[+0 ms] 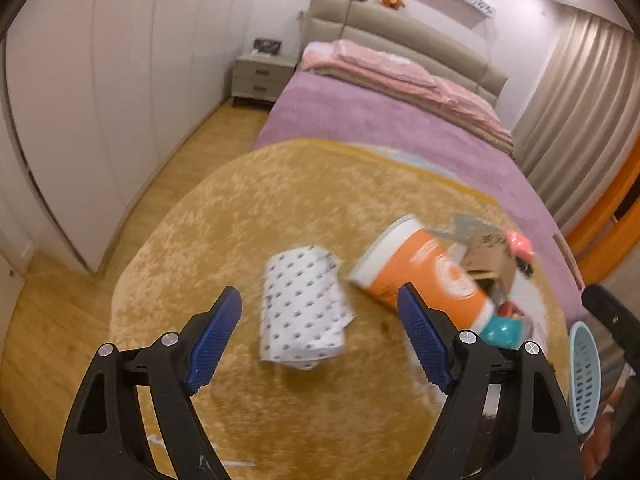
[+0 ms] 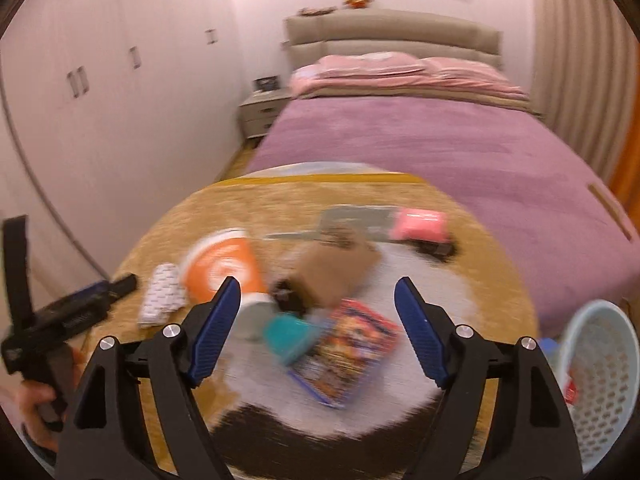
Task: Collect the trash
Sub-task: 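Grasp the polka-dot tissue with the left tool while the right tool grasps the orange soymilk cup, then carry tissue and soymilk cup over the blue basket and open both tools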
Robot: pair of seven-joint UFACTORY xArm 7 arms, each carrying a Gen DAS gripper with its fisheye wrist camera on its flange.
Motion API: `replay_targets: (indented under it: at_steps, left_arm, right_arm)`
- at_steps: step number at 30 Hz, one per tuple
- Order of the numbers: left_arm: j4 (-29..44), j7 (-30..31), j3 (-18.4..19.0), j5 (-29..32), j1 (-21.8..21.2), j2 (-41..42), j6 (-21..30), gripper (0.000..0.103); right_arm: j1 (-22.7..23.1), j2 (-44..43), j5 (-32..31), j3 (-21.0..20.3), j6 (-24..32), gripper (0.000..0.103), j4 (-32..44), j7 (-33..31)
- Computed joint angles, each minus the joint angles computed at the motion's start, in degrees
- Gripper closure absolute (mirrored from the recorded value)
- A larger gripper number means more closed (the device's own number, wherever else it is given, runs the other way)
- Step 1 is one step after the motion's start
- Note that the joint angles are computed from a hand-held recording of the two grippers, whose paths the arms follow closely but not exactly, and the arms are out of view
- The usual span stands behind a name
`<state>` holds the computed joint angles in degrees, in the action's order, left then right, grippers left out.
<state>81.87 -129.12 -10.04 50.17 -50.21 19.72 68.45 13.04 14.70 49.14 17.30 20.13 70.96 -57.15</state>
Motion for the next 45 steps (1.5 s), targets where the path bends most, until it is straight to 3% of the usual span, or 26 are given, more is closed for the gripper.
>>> replay_targets:
  at_steps: [3, 6, 10, 12, 16, 20, 24, 34, 39, 45]
  left_arm:
    - [-3.44, -0.29, -0.01, 0.02, 1.53, -0.61, -5.30, 0.025]
    - [-5.60, -1.22, 0.34, -0.52, 2.30, -0.54, -7.56, 0.025]
    - [-4.59, 0.68, 0.83, -1.10, 2.95, 1.44, -7.58, 0.028]
    - [-4.02, 1.94, 1.12, -1.69, 3.04, 2.29, -7.90, 0.035]
    - [0.12, 5.83, 1.84, -2.54, 1.38, 5.17, -2.43, 0.053]
    - [-0.06, 3.12, 2.70, -0.48, -0.64, 5.43, -0.71, 0.058]
    - [-2.88, -0.45, 2.58, 1.28, -0.71, 3.60, -2.39, 0.060]
    - [-4.77, -3.18, 1.81, 3.31, 0.36, 2.57, -4.12, 0.061]
    - [-4.88, -3.53, 1.56, 3.31, 0.57, 2.49, -3.80, 0.064]
    - [-3.09, -1.91, 1.32, 3.51, -0.05, 3.18, -2.55, 0.072]
  right_arm:
    - [2.25, 2.74, -5.08, -0.28, 4.05, 0.027, 2.93, 3.78]
    - [3.28, 5.76, -8.77, 0.06, 7.68, 0.027, 5.96, 6.13]
    - [4.60, 8.82, -13.56, -0.07, 8.55, 0.027, 8.97, 9.98]
    - [4.19, 9.93, -14.55, 0.68, 9.52, 0.027, 10.16, 10.26]
    - [5.31, 13.11, -17.75, 0.85, 10.22, 0.027, 13.21, 12.31]
    - [6.08, 16.03, -20.93, 1.07, 11.60, 0.027, 15.72, 14.73]
    - [7.06, 18.20, -23.67, 0.77, 11.47, 0.027, 17.16, 17.33]
    - [5.77, 18.92, -23.88, 2.60, 12.19, 0.032, 17.27, 17.05]
    - [4.64, 15.81, -21.94, 3.75, 10.79, 0.044, 13.12, 14.06]
    - [2.49, 10.44, -17.04, 5.10, 8.45, 0.045, 7.61, 9.43]
